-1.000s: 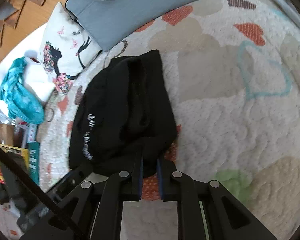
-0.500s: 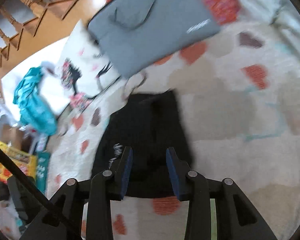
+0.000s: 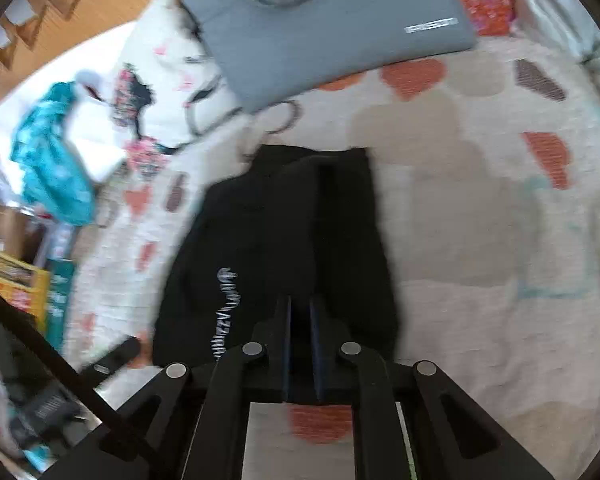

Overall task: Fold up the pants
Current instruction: 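Release the pants and withdraw both grippers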

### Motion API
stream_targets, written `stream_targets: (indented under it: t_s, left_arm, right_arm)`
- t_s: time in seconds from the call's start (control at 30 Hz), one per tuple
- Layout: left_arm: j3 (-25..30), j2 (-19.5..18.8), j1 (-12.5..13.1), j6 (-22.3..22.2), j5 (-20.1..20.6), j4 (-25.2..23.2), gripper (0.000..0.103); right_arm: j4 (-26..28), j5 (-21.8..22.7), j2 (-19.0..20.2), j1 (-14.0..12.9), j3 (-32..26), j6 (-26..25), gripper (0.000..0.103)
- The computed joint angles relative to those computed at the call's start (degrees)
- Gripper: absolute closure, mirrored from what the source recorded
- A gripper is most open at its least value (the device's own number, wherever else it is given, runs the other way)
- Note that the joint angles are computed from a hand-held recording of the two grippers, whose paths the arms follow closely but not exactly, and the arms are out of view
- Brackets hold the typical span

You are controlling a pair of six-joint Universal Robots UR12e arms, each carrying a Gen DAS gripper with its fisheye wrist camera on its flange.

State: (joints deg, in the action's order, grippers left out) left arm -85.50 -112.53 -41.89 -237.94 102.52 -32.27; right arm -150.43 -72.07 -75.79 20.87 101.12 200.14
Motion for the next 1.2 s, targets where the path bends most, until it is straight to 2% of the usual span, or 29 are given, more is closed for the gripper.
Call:
stream_targets:
  t_s: [0.03,0.07,0.13,0.17,0.2,0.27,0.33,0.4,0.43,0.47,0.53,0.57,0.63,0.67,0.83,0.9,0.97,1.07,1.17,1.2]
  left_arm:
    - [0.07,-0.08,0.07,-0.3,-0.21,-0.09,0.033]
    - [0.12,-0.13,0.12,-0.61,-0.44,-0.21,0.033]
    - [0.29,-0.24,0.13,-0.89,-0.66,-0.57,0.033]
    - [0.32,-0.25,0.1,-0.78,-0.58,-0.71,0.033]
    - [0.37,-0.23,0.04,-0.68,-0.35,-0.87,0.033]
    - [0.43,-0.13,-0.2,-0.58,0.7,-1.23,0.033]
    - [0.55,-0.07,-0.51,-0.43,2.12,-1.36,0.033]
    - [0.62,-0.18,-0.66,0.07,2.2,-0.39,0.033]
    - [0.95,-0.39,-0.78,0.59,2.1,-0.27,0.033]
    - [1.31,-0.59,-0.89,1.1,2.11,-0.49,0.033]
    - [2.59,-1.22,-1.34,2.77,2.92,-1.87,0.033]
    - [2.99,-1.42,-1.5,3.44,3.28,-2.33,0.033]
    - [3.62,-1.69,-1.81,4.75,3.96,-2.94,0.033]
    - [3.71,-1.71,-1.89,5.08,4.14,-3.03,0.033]
    - [3.01,-1.06,-1.77,4.81,3.79,-2.98,0.033]
    - [2.61,-0.7,-1.72,4.21,4.15,-2.98,0.033]
    - [2.28,-0.34,-1.67,3.77,4.71,-2.96,0.033]
    - [2.35,-0.08,-2.05,3.91,6.97,-3.25,0.033]
    - [3.76,-0.47,-3.35,5.25,12.85,-5.44,0.033]
    - [4.55,-0.82,-4.23,6.05,16.53,-6.27,0.033]
  right_arm:
    - [1.34,-2.51,0.06,0.5,-0.39,-0.57,0.096]
    - [2.68,-6.26,0.11,1.26,-0.89,-1.61,0.102]
    - [5.11,-15.68,0.37,3.08,-1.95,-3.93,0.102]
    - [6.15,-18.46,0.47,3.48,-2.18,-4.22,0.102]
    - [5.82,-18.86,0.36,3.28,-1.87,-2.78,0.102]
    - [-0.24,-15.78,-0.7,1.87,0.46,1.82,0.1]
    - [-10.31,-9.32,-1.76,0.23,2.86,5.4,0.1]
    - [-14.98,-2.45,-1.61,-0.91,2.88,6.12,0.097]
    - [-16.17,3.04,-1.06,-1.7,2.34,6.35,0.084]
    - [-15.55,8.72,-0.1,-2.37,1.2,6.68,0.065]
    - [-10.08,15.71,2.4,-2.53,-2.38,5.62,0.053]
    - [-7.78,16.63,3.38,-2.3,-3.73,4.56,0.053]
    - [-3.04,14.61,5.22,-1.49,-6.38,2.49,0.053]
    - [-1.82,13.09,6.33,-1.37,-7.53,3.3,0.053]
    - [-4.51,7.24,9.26,-2.77,-9.01,14.03,0.057]
    - [-1.0,0.56,8.79,-2.57,-9.56,17.05,0.055]
    - [1.58,-2.74,7.84,-2.62,-9.18,15.74,0.055]
    - [-1.53,-3.57,5.03,-2.93,-5.89,13.22,0.055]
    - [-3.37,-4.73,0.99,-2.46,-1.77,10.55,0.054]
    - [-3.84,-4.97,-0.33,-2.29,-0.37,9.81,0.053]
